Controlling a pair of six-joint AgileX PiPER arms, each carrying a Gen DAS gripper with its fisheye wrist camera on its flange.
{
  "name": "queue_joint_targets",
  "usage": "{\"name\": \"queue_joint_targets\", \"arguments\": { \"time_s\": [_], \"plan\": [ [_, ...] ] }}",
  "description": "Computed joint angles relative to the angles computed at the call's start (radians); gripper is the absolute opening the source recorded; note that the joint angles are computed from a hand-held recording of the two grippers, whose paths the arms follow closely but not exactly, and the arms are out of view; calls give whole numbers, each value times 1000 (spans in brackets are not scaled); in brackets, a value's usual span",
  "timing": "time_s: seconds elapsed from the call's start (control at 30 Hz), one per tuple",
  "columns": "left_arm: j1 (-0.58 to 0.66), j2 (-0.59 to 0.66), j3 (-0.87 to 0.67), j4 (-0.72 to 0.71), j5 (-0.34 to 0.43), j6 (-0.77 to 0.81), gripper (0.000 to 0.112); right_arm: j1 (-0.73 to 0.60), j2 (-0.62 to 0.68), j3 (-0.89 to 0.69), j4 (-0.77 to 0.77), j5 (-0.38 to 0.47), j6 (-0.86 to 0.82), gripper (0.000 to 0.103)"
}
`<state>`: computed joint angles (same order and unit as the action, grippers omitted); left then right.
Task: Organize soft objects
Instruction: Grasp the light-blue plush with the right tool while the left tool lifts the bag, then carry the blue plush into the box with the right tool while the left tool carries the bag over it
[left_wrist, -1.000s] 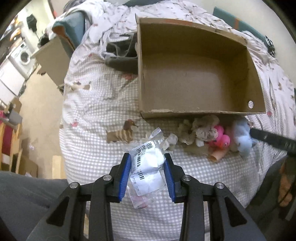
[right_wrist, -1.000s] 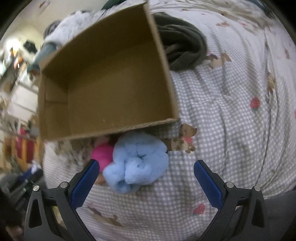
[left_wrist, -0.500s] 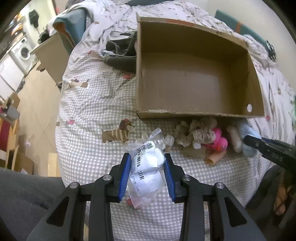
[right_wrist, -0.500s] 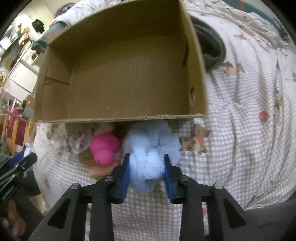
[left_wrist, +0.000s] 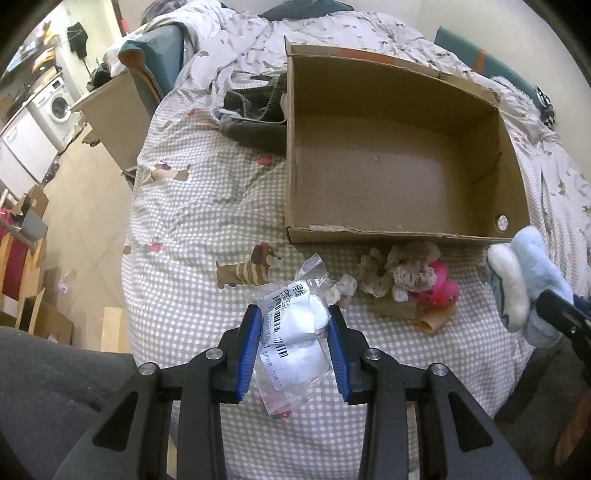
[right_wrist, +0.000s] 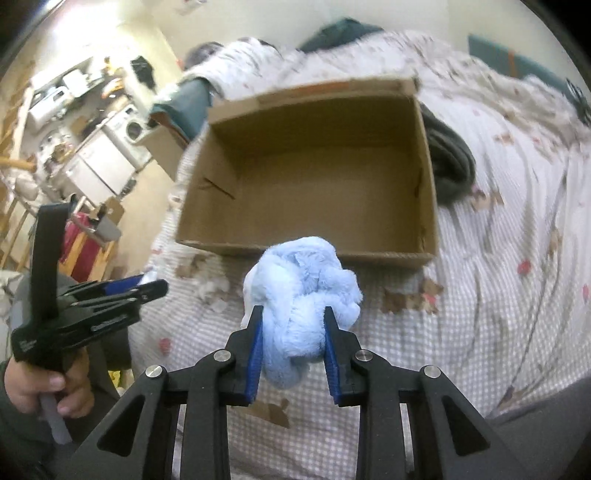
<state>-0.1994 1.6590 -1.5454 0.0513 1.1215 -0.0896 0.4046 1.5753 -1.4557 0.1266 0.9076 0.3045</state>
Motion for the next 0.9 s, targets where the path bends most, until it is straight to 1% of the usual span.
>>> {"name": "queue_joint_targets", "arguments": {
  "time_s": [0.23, 0.37, 0.73, 0.9],
  "plan": [
    [-21, -38, 36, 71, -59, -63, 32, 10, -48, 51, -28, -102, 14, 30],
    [-29, -49, 42, 106, -83, -95, 32, -5, -69, 76, -18, -139, 27, 30],
    [-30, -60, 29, 83, -78, -71, 32, -51, -93, 71, 31, -171, 21, 30],
    [-40, -49, -43, 74, -64, -62, 32, -104, -91, 10, 71, -180, -23, 30]
  ]
}}
